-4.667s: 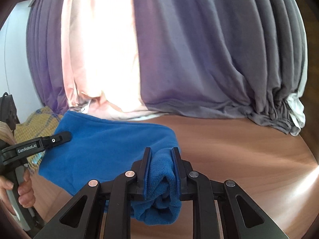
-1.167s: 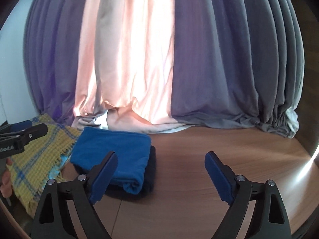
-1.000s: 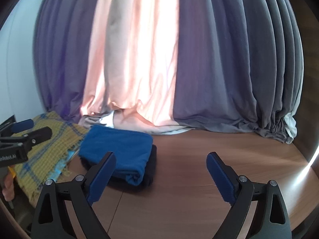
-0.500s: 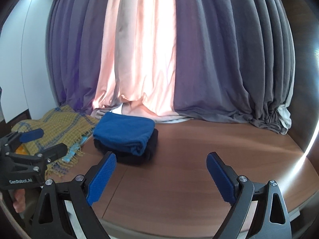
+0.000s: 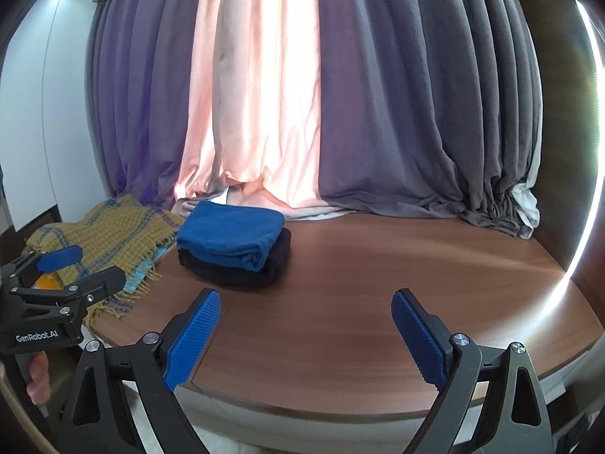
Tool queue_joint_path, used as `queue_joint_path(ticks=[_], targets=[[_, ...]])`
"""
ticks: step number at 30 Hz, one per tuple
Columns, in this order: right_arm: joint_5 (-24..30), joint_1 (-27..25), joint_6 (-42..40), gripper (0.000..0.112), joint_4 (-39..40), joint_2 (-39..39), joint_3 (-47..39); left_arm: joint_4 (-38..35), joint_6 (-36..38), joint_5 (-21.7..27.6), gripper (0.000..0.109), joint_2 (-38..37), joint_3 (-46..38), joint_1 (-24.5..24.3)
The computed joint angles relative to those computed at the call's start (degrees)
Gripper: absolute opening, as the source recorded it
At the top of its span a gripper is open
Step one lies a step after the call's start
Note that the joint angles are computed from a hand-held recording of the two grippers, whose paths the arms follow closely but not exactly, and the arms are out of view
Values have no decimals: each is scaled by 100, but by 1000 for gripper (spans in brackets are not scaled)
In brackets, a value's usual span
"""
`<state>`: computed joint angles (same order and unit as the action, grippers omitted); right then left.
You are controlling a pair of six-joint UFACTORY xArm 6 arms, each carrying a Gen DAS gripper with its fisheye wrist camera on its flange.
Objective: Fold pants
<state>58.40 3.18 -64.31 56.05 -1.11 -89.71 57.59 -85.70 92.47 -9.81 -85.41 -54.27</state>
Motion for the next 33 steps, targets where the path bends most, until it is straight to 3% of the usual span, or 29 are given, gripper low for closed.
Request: queue_joint_path(ticks=[33], targets=[[238, -268, -107, 93, 121, -59, -25, 268, -256, 508, 103, 148, -284, -402]])
